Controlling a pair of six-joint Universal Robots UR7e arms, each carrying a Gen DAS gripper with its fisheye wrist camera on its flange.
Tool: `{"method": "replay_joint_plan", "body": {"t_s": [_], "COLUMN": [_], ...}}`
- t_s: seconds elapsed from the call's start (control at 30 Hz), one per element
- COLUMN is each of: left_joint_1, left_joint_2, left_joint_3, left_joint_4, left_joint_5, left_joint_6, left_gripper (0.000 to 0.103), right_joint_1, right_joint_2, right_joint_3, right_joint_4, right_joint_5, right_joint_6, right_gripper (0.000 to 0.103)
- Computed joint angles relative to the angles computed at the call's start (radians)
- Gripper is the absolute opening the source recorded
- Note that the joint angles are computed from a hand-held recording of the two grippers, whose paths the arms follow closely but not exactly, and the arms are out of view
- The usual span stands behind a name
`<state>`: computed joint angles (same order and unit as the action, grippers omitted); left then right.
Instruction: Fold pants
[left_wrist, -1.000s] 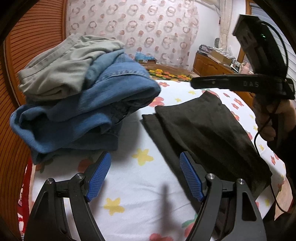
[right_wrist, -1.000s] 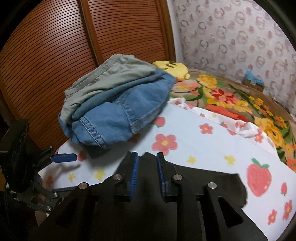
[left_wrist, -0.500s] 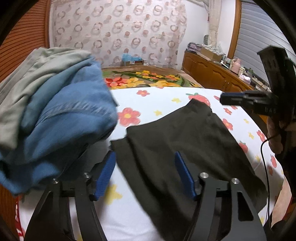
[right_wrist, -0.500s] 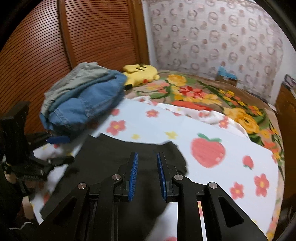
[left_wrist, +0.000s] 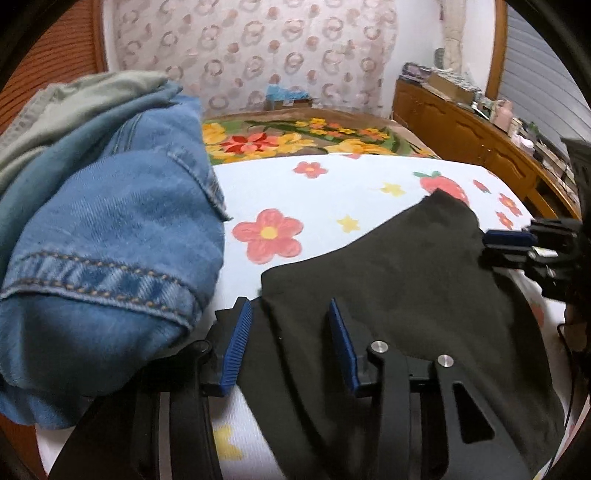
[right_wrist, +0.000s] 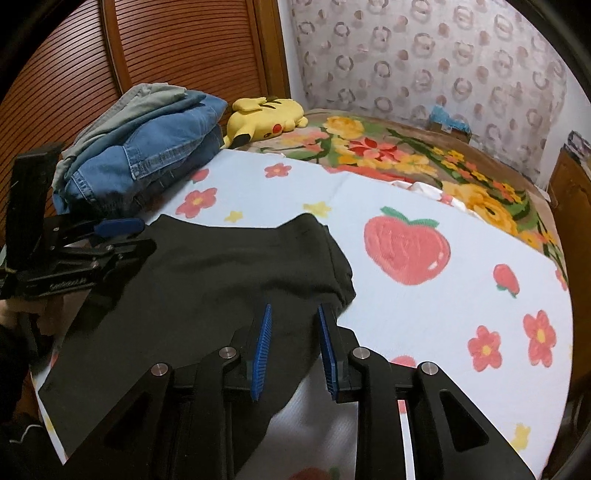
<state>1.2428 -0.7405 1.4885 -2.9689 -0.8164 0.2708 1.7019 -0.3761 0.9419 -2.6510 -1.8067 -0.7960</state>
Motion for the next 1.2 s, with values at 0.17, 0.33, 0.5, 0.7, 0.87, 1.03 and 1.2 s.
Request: {"method": "replay_joint_plan", "body": {"t_s": [0.17, 0.33, 0.5, 0.7, 0.87, 1.03, 1.2], "left_joint_1": [0.003, 0.002, 0.004, -0.001, -0.029, -0.05, -0.042], "left_joint_2": [0.007, 0.014, 0.013, 0.001, -0.03, -0.067, -0.063], "left_joint_3": [-0.013, -0.019, -0.024, -0.005, 0.055, 0.096, 0.086], "left_joint_4": [0.002, 0.001, 0.007, -0.011, -0.129, -0.2, -0.165], "left_joint_5": [0.019, 0.025, 0.008, -0.005, -0.01, 0.013, 0.043], "left_joint_6": [-0.015, -0.004, 0.0, 0.011, 0.058, 0.077, 0.066], "left_gripper": [0.045, 0.043, 0.027, 0.006, 0.004, 0.004, 0.004], "right_joint_1": [-0.01, -0.017, -0.022, -0.021, -0.018, -0.016, -0.014], "right_joint_2": [-0.006, -0.01, -0.014, -0.014, -0.015, -0.028, -0.045], "right_joint_3": [0.007, 0.018, 0.024, 0.024, 0.027, 0.048, 0.076], "right_joint_4": [0.001, -0.009, -0.01, -0.011, -0.015, -0.042, -0.063], "right_joint_5": [0.02, 0.033, 0.039, 0.038, 0.027, 0.029, 0.04], "right_joint_6": [-0.009, -0.016, -0.016, -0.015, -0.017, -0.015, -0.017], "right_gripper": [0.026, 0.026, 0.026, 0.026, 0.026, 0.026, 0.026]}}
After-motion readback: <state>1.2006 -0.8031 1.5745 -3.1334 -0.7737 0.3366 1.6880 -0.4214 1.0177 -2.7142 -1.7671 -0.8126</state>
